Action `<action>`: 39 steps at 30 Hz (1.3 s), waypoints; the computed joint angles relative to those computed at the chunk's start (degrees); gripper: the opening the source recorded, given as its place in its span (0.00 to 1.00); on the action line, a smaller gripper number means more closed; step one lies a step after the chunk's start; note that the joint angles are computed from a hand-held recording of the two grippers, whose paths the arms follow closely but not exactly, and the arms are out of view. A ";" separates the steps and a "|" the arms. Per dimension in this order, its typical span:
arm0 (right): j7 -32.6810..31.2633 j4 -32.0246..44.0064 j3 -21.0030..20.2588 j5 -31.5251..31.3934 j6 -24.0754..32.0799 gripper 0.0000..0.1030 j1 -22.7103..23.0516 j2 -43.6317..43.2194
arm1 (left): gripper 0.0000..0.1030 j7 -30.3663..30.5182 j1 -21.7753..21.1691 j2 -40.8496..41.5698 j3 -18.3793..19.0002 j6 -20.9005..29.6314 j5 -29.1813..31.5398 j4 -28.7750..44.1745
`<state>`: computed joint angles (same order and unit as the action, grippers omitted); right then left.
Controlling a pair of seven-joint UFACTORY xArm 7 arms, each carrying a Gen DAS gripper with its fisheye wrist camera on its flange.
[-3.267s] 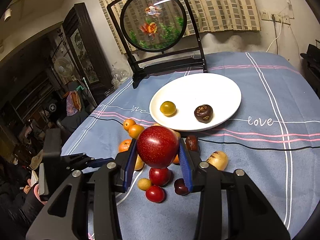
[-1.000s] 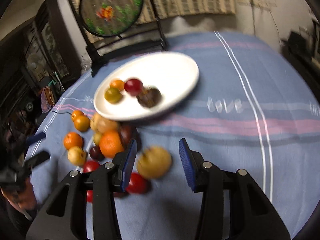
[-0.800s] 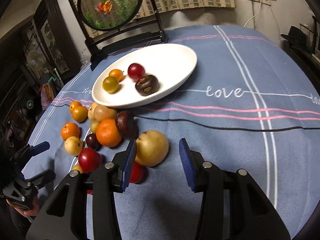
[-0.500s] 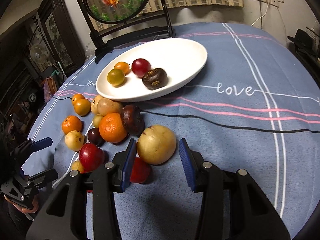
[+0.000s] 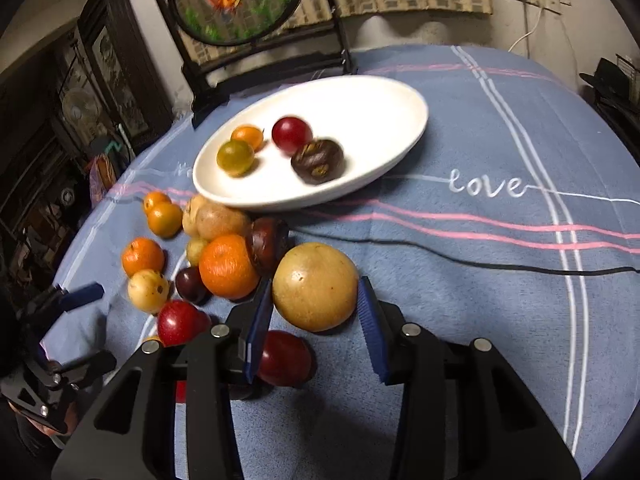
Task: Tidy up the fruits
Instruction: 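Grasp the yellow grapefruit with the right tool while the left tool grasps a small pear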
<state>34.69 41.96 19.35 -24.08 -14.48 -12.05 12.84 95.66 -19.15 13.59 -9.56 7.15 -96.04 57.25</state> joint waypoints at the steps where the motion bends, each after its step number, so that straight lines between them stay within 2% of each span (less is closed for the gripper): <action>1: 0.77 -0.73 0.32 0.00 -1.37 0.42 -0.80 -0.62 | 0.97 0.94 0.15 -0.26 -0.01 0.89 -0.47 -0.23; 3: 3.06 -1.52 -0.13 -1.24 -2.99 0.42 -1.30 -1.44 | 0.91 2.60 0.51 -1.30 -0.10 3.85 -0.02 -1.32; 5: 5.92 -2.27 -0.71 -3.18 -3.91 0.42 -1.73 -2.27 | 0.72 1.85 0.68 -1.70 -0.42 5.99 3.02 -2.16; 6: 6.73 -2.57 -1.38 -3.70 -4.18 0.42 -1.36 -2.62 | 0.66 0.35 0.70 -1.60 -0.67 6.70 5.63 -2.40; 7: 7.31 -2.82 -2.15 -4.09 -4.34 0.42 -0.84 -2.98 | 0.53 -2.45 0.74 -1.31 -0.90 7.53 9.46 -2.53; 8: 7.82 -2.98 -2.89 -4.50 -4.56 0.42 -0.28 -3.19 | 0.46 -4.85 0.90 -1.06 -1.27 8.09 12.45 -2.62; 10: 10.12 -3.06 -3.41 -6.98 -5.07 0.42 -0.36 -3.47 | 0.42 -8.91 1.35 -0.32 -2.05 8.24 17.04 -2.45; 15: 13.66 -3.28 -5.86 -10.82 -6.34 0.42 1.42 -4.06 | 0.39 -13.17 4.08 0.71 -3.96 9.36 20.11 -1.84; 21: 16.58 -3.36 -8.80 -14.04 -6.57 0.42 3.62 -4.46 | 0.38 -13.13 6.11 1.13 -4.49 9.90 17.21 -0.98; 25: 15.35 -3.50 -10.13 -12.43 -5.99 0.42 5.45 -4.76 | 0.33 -21.04 5.77 2.92 -4.13 10.00 24.61 0.11; 30: 14.88 -3.65 -10.49 -11.79 -5.73 0.42 5.92 -5.00 | 0.33 -23.88 6.39 4.25 -6.11 7.97 27.83 1.23; 33: 15.18 -3.73 -10.40 -12.03 -5.70 0.42 5.67 -5.09 | 0.33 -29.95 5.41 5.96 -6.02 6.97 34.64 2.41; 39: 15.10 -3.76 -10.39 -12.05 -5.39 0.42 5.65 -5.11 | 0.32 -33.78 7.46 7.45 -9.21 4.28 39.33 3.22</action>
